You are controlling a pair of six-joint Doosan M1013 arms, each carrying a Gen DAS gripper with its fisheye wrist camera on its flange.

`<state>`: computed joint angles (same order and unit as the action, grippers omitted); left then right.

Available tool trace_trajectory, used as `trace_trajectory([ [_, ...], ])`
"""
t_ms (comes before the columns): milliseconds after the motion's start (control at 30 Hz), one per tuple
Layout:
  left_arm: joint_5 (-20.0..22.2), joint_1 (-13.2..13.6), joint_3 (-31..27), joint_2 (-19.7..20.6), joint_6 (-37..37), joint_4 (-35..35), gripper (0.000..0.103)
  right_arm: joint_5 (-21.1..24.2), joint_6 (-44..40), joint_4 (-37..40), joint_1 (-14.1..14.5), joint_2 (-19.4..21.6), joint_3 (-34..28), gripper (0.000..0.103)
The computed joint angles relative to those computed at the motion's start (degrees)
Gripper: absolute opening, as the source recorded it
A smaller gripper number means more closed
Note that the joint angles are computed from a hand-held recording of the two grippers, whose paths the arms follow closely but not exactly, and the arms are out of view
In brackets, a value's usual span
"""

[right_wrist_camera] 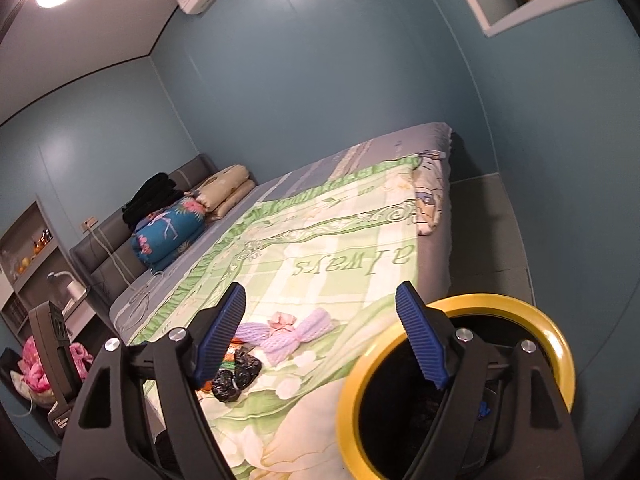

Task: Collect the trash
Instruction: 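Move both tools back over the trash on the bed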

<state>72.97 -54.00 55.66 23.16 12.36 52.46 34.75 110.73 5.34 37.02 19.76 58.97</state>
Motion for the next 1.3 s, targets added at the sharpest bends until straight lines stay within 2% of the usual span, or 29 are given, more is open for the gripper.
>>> trace_trajectory([
  [567,6.5,0.1,8.5,-5.9,-8.0,4.3,0.095,8.1,-6.5,2.0,3.7,7.6,-12.0,0.075],
  [1300,10.5,2.0,19.5,-11.1,-17.7,0.6,0.095,20.1,-10.4,3.7,7.0,19.0,-27.5,0.075],
])
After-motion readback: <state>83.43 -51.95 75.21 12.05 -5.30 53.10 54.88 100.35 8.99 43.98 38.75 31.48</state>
